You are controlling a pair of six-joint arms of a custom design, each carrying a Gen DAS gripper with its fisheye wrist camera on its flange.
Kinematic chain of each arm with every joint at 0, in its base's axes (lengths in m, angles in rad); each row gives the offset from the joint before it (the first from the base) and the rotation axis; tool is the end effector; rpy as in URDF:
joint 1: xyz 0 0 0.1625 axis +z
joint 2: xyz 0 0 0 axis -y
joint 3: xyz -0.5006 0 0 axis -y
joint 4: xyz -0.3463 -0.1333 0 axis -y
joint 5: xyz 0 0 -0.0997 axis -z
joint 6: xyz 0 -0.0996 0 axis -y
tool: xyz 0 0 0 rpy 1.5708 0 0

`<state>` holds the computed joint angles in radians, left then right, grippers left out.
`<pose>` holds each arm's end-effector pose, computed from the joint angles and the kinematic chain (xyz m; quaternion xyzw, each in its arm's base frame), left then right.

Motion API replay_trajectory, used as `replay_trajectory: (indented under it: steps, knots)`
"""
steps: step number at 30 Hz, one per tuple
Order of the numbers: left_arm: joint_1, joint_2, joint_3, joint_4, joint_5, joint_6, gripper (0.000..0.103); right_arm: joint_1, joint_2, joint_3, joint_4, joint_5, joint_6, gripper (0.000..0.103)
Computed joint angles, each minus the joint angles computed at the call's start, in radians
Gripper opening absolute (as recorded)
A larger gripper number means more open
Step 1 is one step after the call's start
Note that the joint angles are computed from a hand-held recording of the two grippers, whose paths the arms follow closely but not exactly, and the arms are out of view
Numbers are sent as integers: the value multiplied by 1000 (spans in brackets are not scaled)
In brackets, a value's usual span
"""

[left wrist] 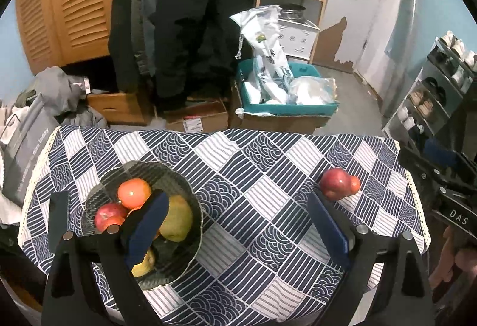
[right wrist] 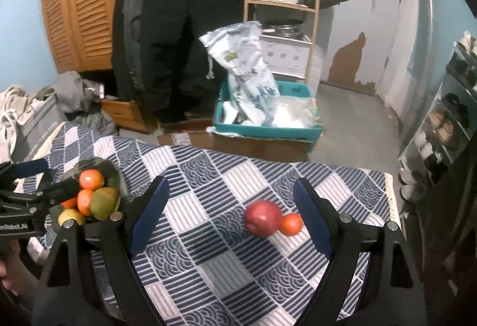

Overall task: Organize fruits
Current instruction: 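Move the left gripper to the red apple while the right gripper approaches the small orange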

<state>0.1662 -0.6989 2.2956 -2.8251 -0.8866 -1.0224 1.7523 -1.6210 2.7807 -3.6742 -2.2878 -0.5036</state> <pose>-0.4037 -0.2667 0.0322 0.2324 0.9005 -0.2536 0.2660 0.1087 -0.2165 0.3817 0.1299 -0.8392 0.3700 0.3767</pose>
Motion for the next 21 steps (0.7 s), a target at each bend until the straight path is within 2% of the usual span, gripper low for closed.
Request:
replay_trajectory:
  steps: [3,9,16,21]
  knots:
    - [-3,12,-14,2,-4,8,95,-18,-26,2,-11,-10,-31,86]
    - [-12,49,-51,10,-16,39,95,-91,-99,6,-16,21,-95,86]
    - [-14,89,-94,-4,-48,78,95,-186,-195,-8,65,68,-121,86]
    - [-12,120,-120,-14,-75,97,95,-284,-274,-12,120,133,-157,86]
